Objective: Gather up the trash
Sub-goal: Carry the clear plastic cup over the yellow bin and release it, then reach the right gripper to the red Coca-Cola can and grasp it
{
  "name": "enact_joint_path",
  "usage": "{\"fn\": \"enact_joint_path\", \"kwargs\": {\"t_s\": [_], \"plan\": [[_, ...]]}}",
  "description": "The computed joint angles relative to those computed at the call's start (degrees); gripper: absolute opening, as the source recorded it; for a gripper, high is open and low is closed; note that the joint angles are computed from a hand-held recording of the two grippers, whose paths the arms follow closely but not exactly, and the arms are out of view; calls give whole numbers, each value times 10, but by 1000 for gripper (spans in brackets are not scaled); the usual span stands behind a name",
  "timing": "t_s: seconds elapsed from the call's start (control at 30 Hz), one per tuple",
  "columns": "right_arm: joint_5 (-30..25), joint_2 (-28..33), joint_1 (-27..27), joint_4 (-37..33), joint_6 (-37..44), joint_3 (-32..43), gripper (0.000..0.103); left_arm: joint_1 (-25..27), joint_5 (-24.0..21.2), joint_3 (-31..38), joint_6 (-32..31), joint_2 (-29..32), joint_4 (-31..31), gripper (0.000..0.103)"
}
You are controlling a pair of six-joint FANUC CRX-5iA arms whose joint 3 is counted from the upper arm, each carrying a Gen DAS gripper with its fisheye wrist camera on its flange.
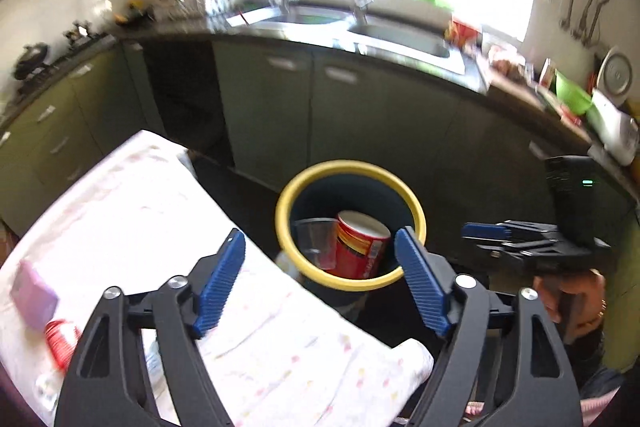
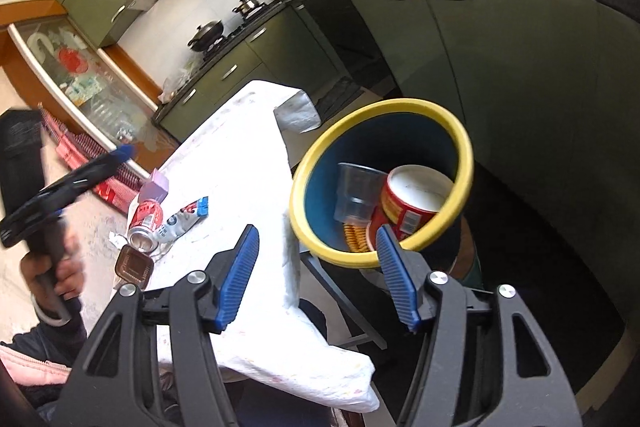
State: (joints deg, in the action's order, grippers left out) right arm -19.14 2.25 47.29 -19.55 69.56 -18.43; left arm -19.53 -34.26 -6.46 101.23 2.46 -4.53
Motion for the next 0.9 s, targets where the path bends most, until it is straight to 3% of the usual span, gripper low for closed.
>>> {"fn": "enact_joint_path", "kwargs": {"t_s": [0.07,0.13,0.27,0.33,0.6,0.77,0.83,0.9], "plan": [[-13,10,7,-9,19,19,59,-6,1,-29,60,-56,-62,86],[-32,26,13,-26,50,46,61,-30,-25,-47,165,-114,-173,93],[-77,73,38,-42,100,114,63,-100,-153,-68,355,-209,-371,98],[-103,101,53,-49,126,153,63,-119,-211,-86,406,-248,-413,98],[-198,199,127,-19,185,305,63,-109,-340,-193,486,-405,-445,98],[-245,261,160,-5,187,409,63,-67,-349,-242,484,-471,-421,98],[-289,303,161,-20,191,483,63,-42,-340,-257,476,-487,-405,98],[-353,360,158,-30,184,584,70,-37,-341,-266,474,-498,-398,98]]}}
